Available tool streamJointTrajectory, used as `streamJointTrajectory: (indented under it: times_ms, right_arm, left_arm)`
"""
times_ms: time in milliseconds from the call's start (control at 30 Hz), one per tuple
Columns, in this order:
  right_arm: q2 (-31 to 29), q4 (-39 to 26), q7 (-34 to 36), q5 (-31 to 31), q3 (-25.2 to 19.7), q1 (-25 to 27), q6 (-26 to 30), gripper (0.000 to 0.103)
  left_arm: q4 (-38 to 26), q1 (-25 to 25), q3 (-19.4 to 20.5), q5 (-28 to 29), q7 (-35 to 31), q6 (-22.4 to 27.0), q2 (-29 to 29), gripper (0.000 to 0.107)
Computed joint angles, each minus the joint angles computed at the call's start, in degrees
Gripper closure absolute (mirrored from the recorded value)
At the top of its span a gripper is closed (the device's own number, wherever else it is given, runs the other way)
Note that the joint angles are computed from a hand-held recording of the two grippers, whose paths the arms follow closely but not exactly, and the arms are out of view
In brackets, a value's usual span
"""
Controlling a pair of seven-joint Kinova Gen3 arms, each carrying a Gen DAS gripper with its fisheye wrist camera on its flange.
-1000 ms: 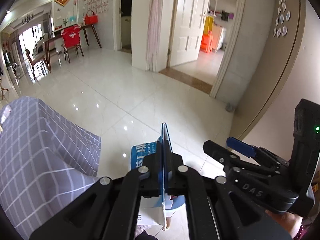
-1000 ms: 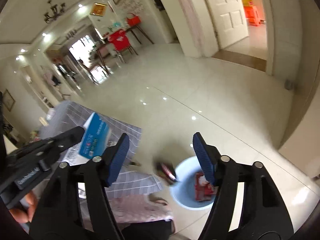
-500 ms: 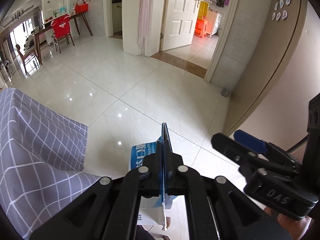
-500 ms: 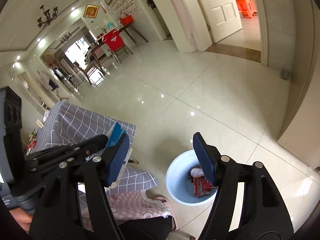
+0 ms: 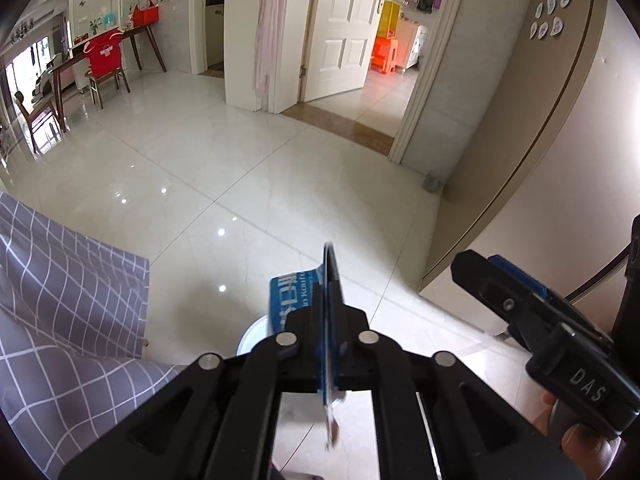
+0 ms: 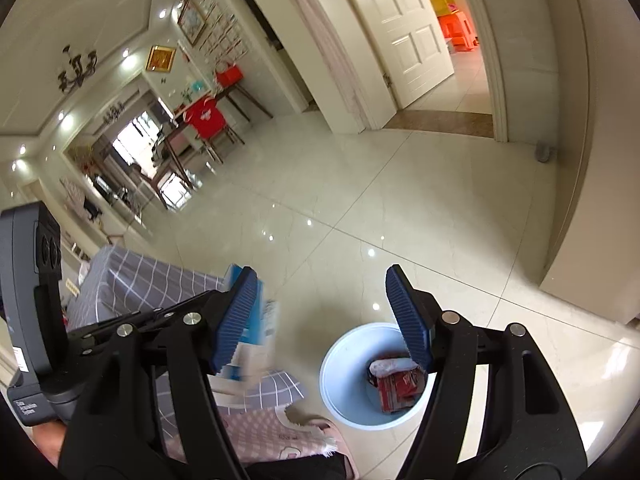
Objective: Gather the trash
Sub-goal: 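Carry the box and packet over the blue basin and open both tools, then move both tools back over the table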
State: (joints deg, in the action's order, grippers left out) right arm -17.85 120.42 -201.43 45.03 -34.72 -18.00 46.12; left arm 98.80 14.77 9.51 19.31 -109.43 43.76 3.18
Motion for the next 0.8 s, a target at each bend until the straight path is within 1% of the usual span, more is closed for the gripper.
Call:
streamJointTrajectory:
  times_ms: [33, 67, 100, 133, 167, 300, 367, 633, 800]
  right_arm:
    - [-0.38, 0.25, -0.19, -0.04, 0.06, 0.02, 0.04, 0.037]
    - [-0.61, 0.28, -0.01, -0.29, 0.17, 0.04, 0.21, 0.037]
    - [-0.70, 0.26, 0.38, -0.72, 0.45, -0.02, 0.08, 0.037]
    - [-0.91, 0.42, 0.55, -1.05, 0.69, 0.03, -0.30, 0.037]
    - [-1.02, 0.44, 0.86, -1.51, 0.87, 0.11, -0.55, 0.037]
    - [-0.50, -0.36, 1.77, -2.39, 0.34, 0.47, -0.69, 0.037]
    - [-0.08, -1.10, 2.20, -2.46, -0.22, 0.47, -0.29, 0.037]
    - [2.49, -4.90, 1.60, -0.17, -2.29, -1.60, 2.84, 0.037]
    - [5.97, -8.83, 2.08, 2.67, -2.09, -5.65, 4.88, 0.037]
  left_arm:
    - [-0.04, 0.86, -0.77, -0.24, 0.34, -0.13, -0.13, 0.068]
    - [0.32, 2.00, -1.56, -1.42, 1.62, -0.89, -0.48, 0.043]
    - [0.77, 2.26, -1.28, -3.36, 3.51, -1.78, -1.07, 0.042]
    - [0.66, 1.46, -0.02, -4.37, 4.47, -1.73, -1.27, 0.042]
    - [0.51, 1.25, 0.23, -4.62, 4.51, -1.32, -1.40, 0.042]
    - [0.91, 1.51, 0.10, -7.07, 5.92, -1.12, -2.68, 0.042]
    - [1.02, 1.35, -0.11, -7.40, 6.08, -0.90, -3.31, 0.042]
    - [1.77, -1.02, -2.51, -5.67, 3.69, 0.38, -7.60, 0.042]
    - [2.20, -3.37, -5.22, -4.68, 1.01, 1.36, -10.88, 0.041]
